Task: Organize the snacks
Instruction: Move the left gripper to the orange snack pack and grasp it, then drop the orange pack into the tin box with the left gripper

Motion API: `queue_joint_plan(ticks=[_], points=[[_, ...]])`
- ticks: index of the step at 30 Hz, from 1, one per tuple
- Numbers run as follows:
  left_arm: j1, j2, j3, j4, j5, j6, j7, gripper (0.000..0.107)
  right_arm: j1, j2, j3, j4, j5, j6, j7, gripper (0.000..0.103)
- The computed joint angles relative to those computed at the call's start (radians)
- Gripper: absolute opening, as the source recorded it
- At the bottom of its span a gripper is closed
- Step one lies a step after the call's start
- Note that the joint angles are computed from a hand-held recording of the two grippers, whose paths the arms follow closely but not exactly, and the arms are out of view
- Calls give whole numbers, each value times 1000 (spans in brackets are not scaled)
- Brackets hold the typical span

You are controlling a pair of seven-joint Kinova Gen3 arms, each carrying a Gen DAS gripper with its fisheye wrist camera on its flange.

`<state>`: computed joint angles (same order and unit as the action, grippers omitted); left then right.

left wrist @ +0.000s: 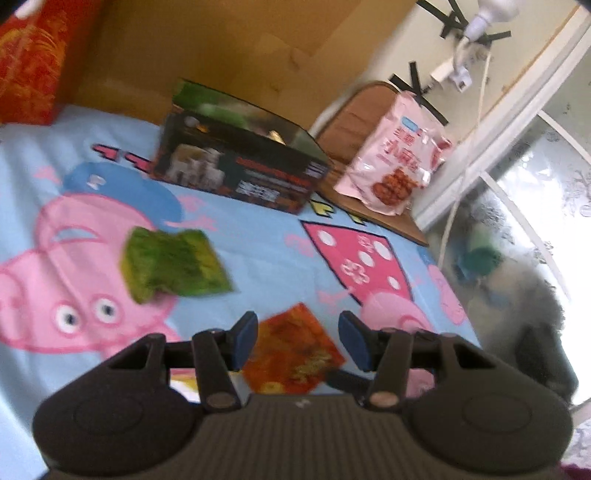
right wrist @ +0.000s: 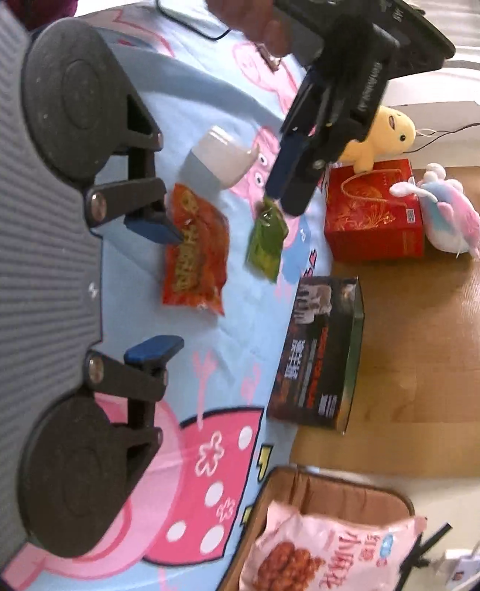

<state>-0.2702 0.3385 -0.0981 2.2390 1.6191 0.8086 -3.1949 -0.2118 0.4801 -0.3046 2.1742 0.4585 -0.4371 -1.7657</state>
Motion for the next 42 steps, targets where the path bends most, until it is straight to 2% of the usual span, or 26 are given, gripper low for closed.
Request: queue_joint_plan(ticks=[1, 2, 3, 4, 5, 7, 10, 12, 14, 16, 19, 23, 24, 26, 27, 28, 29, 30, 32, 34, 35, 37, 39, 42], points=[[12, 6, 3, -2, 9, -6, -3, 49, 43, 13, -42, -25, 37, 26, -32, 54], [22, 8, 7, -2, 17, -22, -4, 49, 88, 34, -89, -56, 76, 55, -73, 46], [32, 12, 8, -5, 19, -34, 2, 49, 130, 64, -135, -90, 105, 88, -113, 33], [37, 17, 9, -10, 12, -39, 16, 49, 170, 96, -181, -112, 123, 104, -154, 29], [38, 23, 9, -17, 1, -41, 33, 49, 192, 111, -209, -118, 128, 103, -186, 3], [41, 25, 11, -28, -11, -56, 52, 49, 186, 106, -209, -115, 91, 111, -201, 4], [45, 30, 19, -53, -28, -75, 92, 49, 115, 60, -89, -68, -31, 41, -150, 3], [52, 36, 31, -74, -37, -87, 111, 49, 65, 45, -1, -55, -106, 24, -178, 3], [68, 43, 46, -98, -49, -107, 134, 53, 63, 36, 26, -29, -125, -13, -208, 3], [86, 56, 63, -124, -66, -125, 156, 55, 109, 28, -15, -9, -108, -17, -194, 8], [121, 76, 87, -171, -119, -182, 218, 56, 202, 35, -127, 8, -109, 8, -89, 15], [138, 93, 133, -236, -188, -283, 315, 60, 263, 37, -194, 19, -131, 2, 1, 35], [133, 97, 148, -253, -212, -300, 336, 62, 274, 43, -199, 11, -119, 7, -2, 37], [152, 120, 132, -306, -292, -285, 410, 63, 285, 55, -198, -17, -64, 32, -51, 37], [147, 145, 134, -337, -333, -253, 445, 58, 312, 68, -221, -34, -23, 49, -85, 37], [129, 181, 155, -366, -366, -223, 469, 47, 346, 82, -250, -43, 16, 54, -119, 38], [110, 199, 177, -377, -383, -209, 476, 48, 372, 97, -275, -53, 50, 61, -152, 37], [108, 199, 181, -377, -384, -212, 467, 46, 379, 108, -282, -58, 68, 54, -177, 25], [61, 196, 238, -350, -350, -241, 420, 45, 340, 116, -242, -61, 55, 23, -188, 16], [29, 206, 254, -345, -338, -216, 427, 33, 309, 112, -203, -67, 71, 13, -236, 15], [3, 218, 271, -346, -334, -192, 436, 32, 312, 115, -198, -70, 104, 8, -275, 14], [6, 208, 265, -326, -293, -191, 406, 32, 326, 122, -207, -77, 134, 8, -303, 13], [3, 182, 271, -304, -246, -208, 351, 32, 322, 121, -202, -67, 103, -20, -280, 11], [18, 132, 247, -303, -196, -206, 290, 30, 365, 133, -245, -69, 110, -51, -293, 11]])
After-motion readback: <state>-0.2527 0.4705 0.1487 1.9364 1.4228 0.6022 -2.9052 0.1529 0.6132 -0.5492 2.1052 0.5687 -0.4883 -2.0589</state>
